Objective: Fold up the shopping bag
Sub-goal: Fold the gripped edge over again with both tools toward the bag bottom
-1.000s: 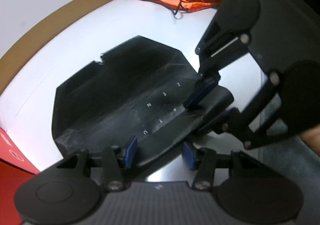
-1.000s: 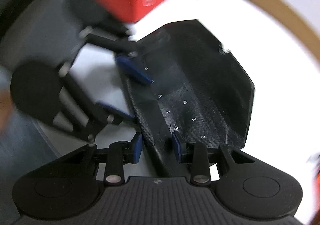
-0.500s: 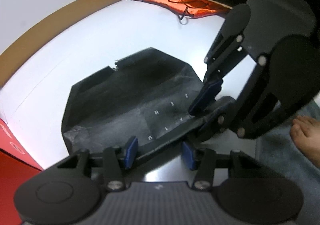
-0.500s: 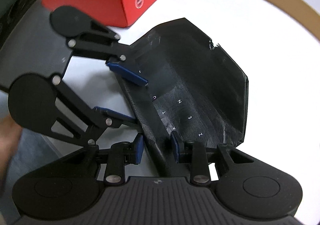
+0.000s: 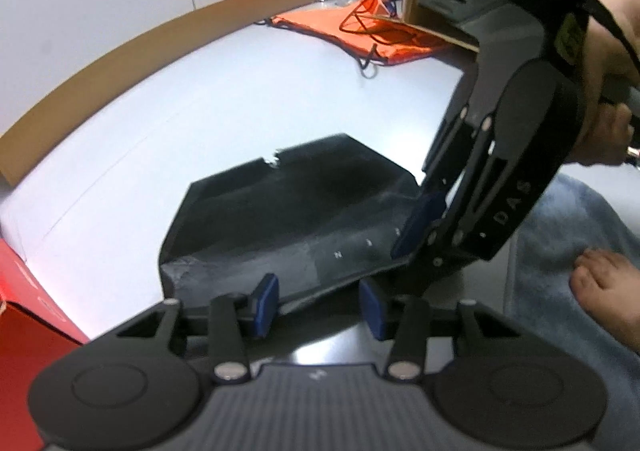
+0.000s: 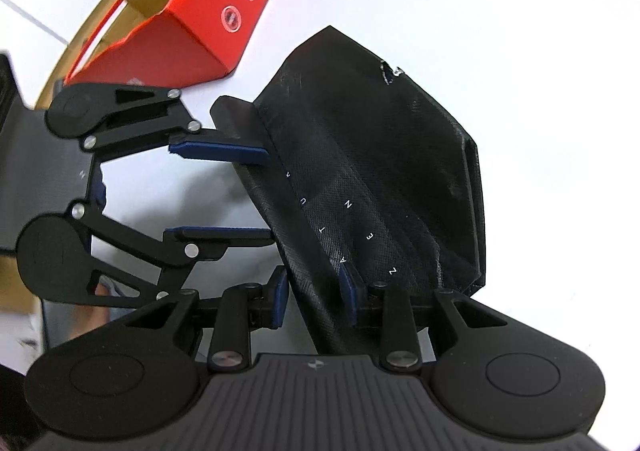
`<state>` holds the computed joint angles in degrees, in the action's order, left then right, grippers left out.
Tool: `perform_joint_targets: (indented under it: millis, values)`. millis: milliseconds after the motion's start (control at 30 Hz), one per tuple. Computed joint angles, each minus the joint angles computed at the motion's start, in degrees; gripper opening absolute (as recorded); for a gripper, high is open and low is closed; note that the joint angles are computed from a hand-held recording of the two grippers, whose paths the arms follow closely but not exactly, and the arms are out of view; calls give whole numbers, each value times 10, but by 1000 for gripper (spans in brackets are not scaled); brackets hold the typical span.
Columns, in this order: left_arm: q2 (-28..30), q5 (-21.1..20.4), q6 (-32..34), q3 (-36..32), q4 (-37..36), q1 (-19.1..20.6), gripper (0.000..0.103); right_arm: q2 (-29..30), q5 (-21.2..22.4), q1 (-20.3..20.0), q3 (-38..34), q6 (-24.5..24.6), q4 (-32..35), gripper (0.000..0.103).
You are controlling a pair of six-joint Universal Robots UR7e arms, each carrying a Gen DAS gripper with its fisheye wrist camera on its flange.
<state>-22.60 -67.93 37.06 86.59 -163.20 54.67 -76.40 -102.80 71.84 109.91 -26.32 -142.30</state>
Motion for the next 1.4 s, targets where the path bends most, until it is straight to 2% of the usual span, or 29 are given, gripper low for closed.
perform_joint_targets:
  millis: [67, 100, 133, 200, 333, 400, 467, 500, 533, 733, 933, 1100, 1400]
  values:
    - [7, 4, -10, -2, -17, -5, 34, 5, 10, -5, -4, 13, 3, 30]
    - [-7, 6, -16, 23, -27, -8, 33, 4, 17, -9, -6, 20, 8, 30]
    - [-24, 3, -8, 49, -32, -10, 33, 2, 20, -11, -7, 24, 11, 29]
    - [-15, 3, 1, 39, -40, -6, 33, -6, 20, -14, -3, 24, 15, 29]
    - [-64, 3, 15, 83, -37, -8, 33, -7, 23, -23, -1, 25, 11, 27]
    - [-125, 2, 23, 132, -30, -7, 33, 10, 23, -17, -1, 37, -5, 26]
    - [-150, 2, 32, 149, -24, -12, 33, 48, 14, 2, -15, 55, -26, 24]
    - [-183, 2, 32, 178, -19, -14, 33, 65, 10, 10, -22, 62, -35, 24]
    - [-202, 2, 33, 193, -14, -13, 33, 65, 7, 11, -21, 62, -37, 23]
    - [-211, 5, 48, 209, -22, -16, 32, 104, -3, 21, -36, 66, -64, 20]
    - [-207, 6, 49, 189, -4, -16, 31, 138, -23, 38, -44, 61, -97, 20]
    - [-210, 7, 59, 181, 12, -17, 31, 102, -26, 33, -6, 48, -115, 21]
    - [-220, 14, 61, 184, 24, -15, 31, 94, -56, 48, 26, 31, -154, 27]
